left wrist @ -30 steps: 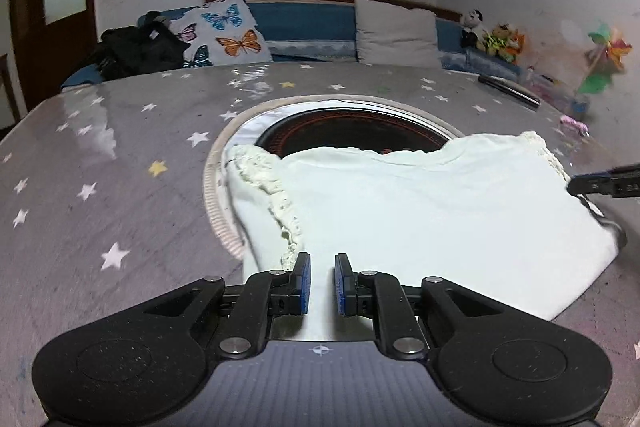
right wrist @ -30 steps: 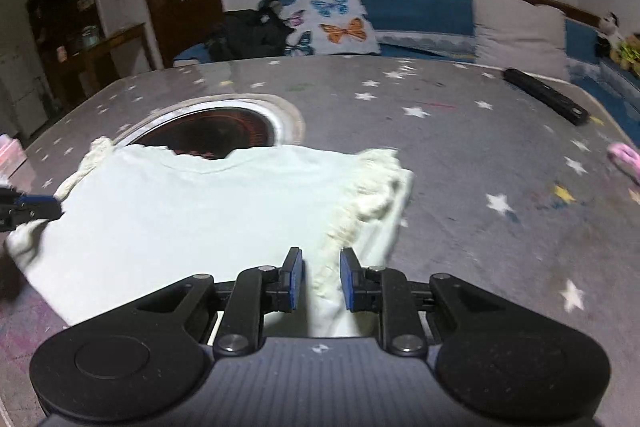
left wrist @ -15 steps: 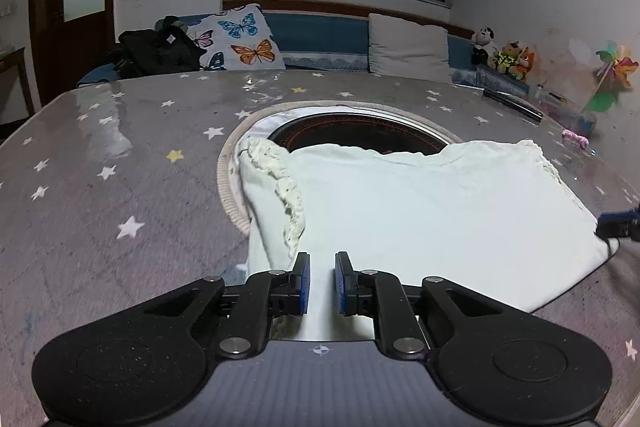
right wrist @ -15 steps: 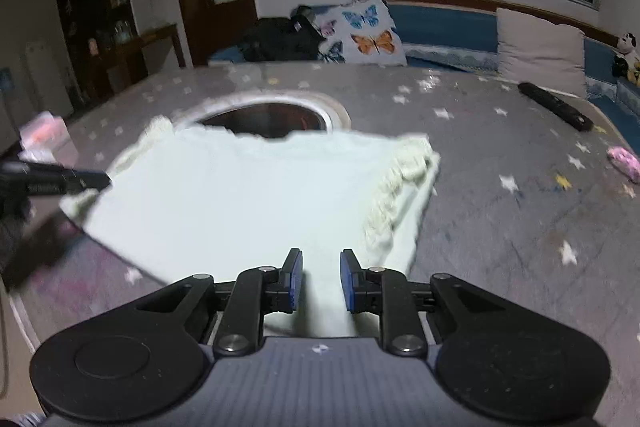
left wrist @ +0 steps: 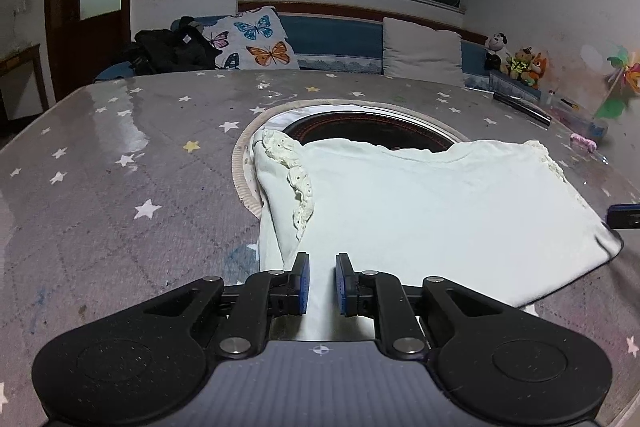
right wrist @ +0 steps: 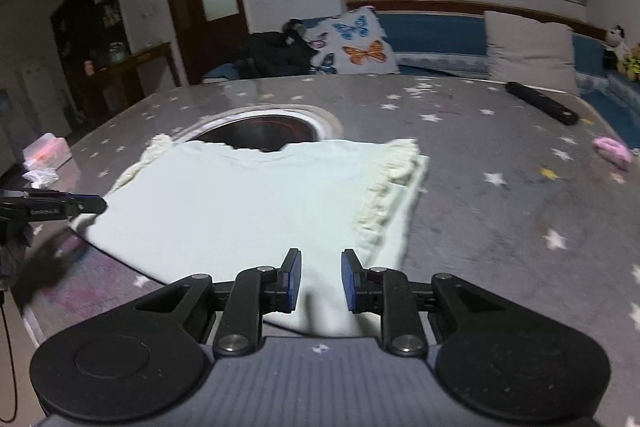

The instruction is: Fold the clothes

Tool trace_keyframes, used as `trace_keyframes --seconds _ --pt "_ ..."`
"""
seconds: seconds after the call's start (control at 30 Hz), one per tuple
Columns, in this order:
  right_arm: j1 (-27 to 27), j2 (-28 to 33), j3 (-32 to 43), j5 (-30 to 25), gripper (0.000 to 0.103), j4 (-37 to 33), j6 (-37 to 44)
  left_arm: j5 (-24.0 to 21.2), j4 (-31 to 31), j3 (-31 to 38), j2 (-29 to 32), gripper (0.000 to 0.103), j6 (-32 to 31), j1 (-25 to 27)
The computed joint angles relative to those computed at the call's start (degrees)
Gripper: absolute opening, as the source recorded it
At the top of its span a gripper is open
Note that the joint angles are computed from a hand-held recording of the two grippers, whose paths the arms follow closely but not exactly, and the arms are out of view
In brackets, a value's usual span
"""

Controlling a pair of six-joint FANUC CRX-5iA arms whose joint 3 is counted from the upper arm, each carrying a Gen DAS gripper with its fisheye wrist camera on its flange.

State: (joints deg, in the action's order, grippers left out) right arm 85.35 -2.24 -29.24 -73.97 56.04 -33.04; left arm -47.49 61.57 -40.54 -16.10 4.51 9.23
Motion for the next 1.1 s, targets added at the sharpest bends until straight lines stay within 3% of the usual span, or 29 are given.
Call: trace_keyframes --seconds 0.17,0.33,0.43,0.53,0.77,0.9,0.93,1.1 --pt "-1.63 1.07 -0.63 3.68 0.025 -0.47 -0.39 1.13 0.04 -1.23 -1.44 0.022 -0.82 0.6" --pt "-0.28 0.51 -0.4 1.29 0.025 -1.58 -1.34 1.78 -0.08 -1.33 -1.75 0.028 0.83 1.31" --pt "-0.15 0.88 0.12 0.03 0.037 -1.18 -0.65 3.15 0.49 -1.55 -1.82 0.033 1.19 0.73" --pt "-1.0 1.42 0.06 1.41 0.04 0.21 -1.09 4.58 0.13 -1.41 -1.53 0.037 2.63 0.32" --pt "-1.79 1.97 0.15 3.18 0.046 -0.44 -1.25 6.52 -0.41 -1.18 -1.76 0.058 4.81 0.55" --pt "-1.95 1.87 0.33 2.83 0.048 0.25 -1.15 8.86 2.36 -1.13 -1.67 0.081 3.8 -1.88" --pt "-2.11 1.99 0.38 2.89 0.053 0.58 -1.26 9.86 2.85 -1.06 -1.47 0.084 3.64 -2.79" --pt "-3.37 2.13 0.31 4.8 0.057 1.54 -1.74 13.09 2.49 0.18 0.43 0.088 5.11 -5.85"
